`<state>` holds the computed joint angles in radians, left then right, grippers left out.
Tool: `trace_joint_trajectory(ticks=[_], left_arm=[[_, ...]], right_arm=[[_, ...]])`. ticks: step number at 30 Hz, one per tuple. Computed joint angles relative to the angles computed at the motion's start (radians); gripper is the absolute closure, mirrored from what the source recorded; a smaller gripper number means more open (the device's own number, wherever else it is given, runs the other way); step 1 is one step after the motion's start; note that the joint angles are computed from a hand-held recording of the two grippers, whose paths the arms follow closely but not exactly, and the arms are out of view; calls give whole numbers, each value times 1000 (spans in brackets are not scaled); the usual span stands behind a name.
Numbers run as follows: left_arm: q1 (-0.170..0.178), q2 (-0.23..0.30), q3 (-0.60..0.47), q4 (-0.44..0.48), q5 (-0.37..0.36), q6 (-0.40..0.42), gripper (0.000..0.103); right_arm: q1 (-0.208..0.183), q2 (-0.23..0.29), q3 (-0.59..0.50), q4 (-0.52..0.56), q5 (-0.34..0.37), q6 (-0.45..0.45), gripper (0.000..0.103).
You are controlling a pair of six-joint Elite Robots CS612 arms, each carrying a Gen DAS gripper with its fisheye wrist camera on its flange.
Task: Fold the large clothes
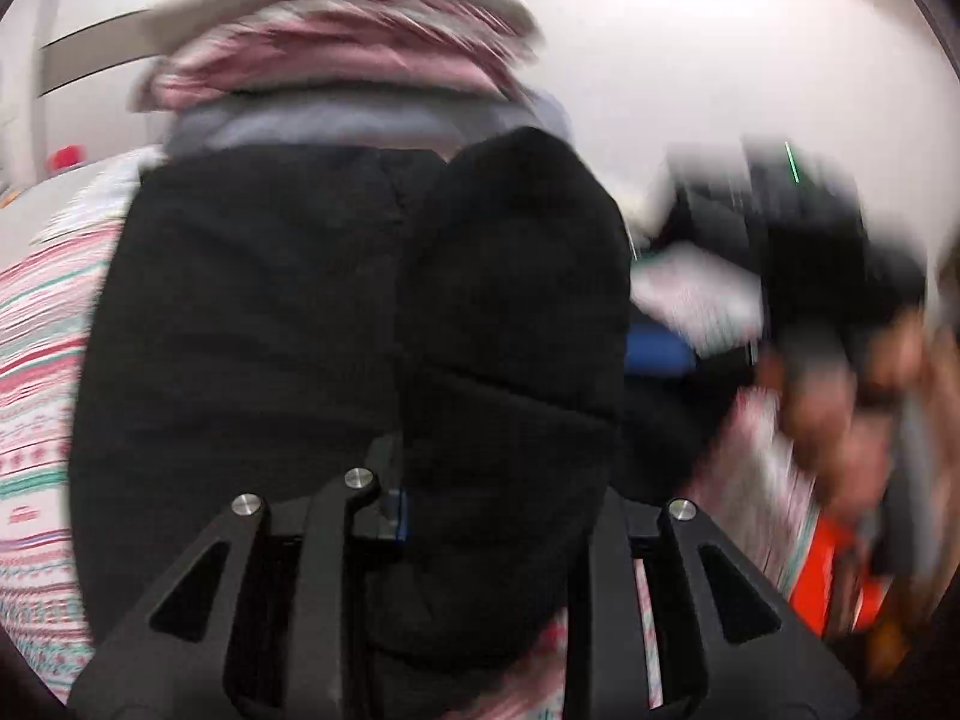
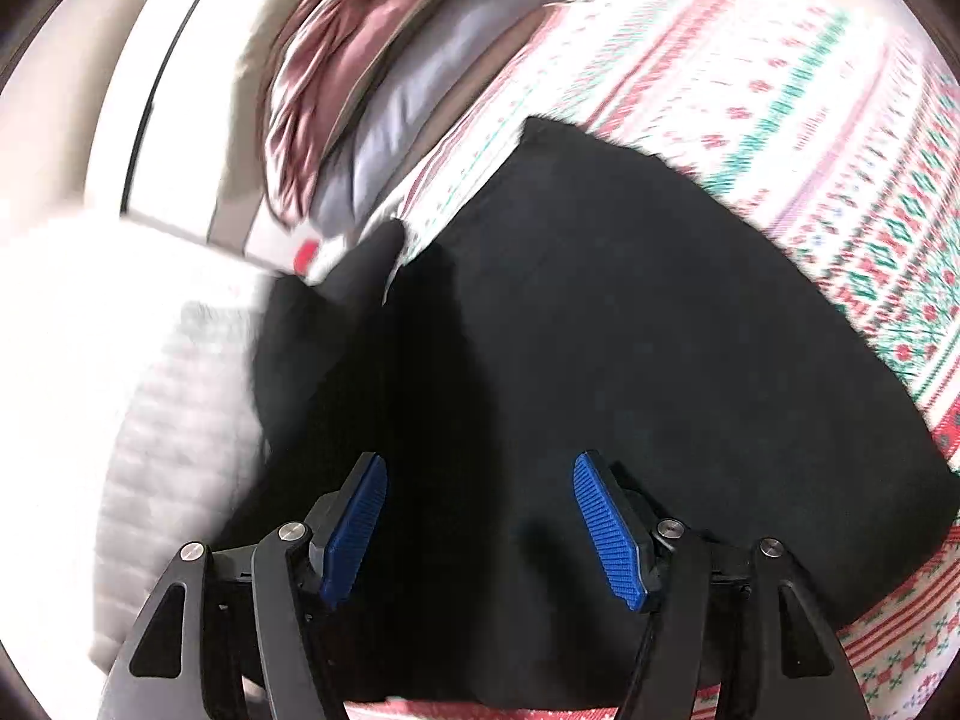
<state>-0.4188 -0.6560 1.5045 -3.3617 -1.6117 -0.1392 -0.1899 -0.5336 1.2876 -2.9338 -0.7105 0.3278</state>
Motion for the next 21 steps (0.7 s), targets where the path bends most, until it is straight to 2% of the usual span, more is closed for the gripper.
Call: trace_joint_trajectory(ticks=[3,5,8,10,12,14,15,17,18,21], left_arm=[[-38,2,24,-8,98,147,77],[-38,-11,36,-5,104,152,75],[-25,-37,57,8,55,137,68],[-27,-50,69,24,14,156,49],[-17,-72,96,27,-96,187,35],[-8,-92,128,10,-199,218,33],[-5,-104,147,-5,-225,231,32],[0,-118,177,-49,-241,241,27],[1,-125,194,-79,-229,235,23],[18,-126,201,-143,-155,162,22]], right_arm=[[-12,26,-30,-18,74,77,33],[-12,27,-28,-23,92,82,31],[-5,18,-24,13,74,40,30],[-3,13,-33,65,51,-11,30],[0,10,-34,86,39,-40,30],[0,10,-37,102,55,-50,30],[-2,13,-43,116,70,-53,30],[-4,17,-55,149,94,-63,30],[-6,12,-49,164,98,-75,29],[-5,-6,-34,239,93,-141,29]])
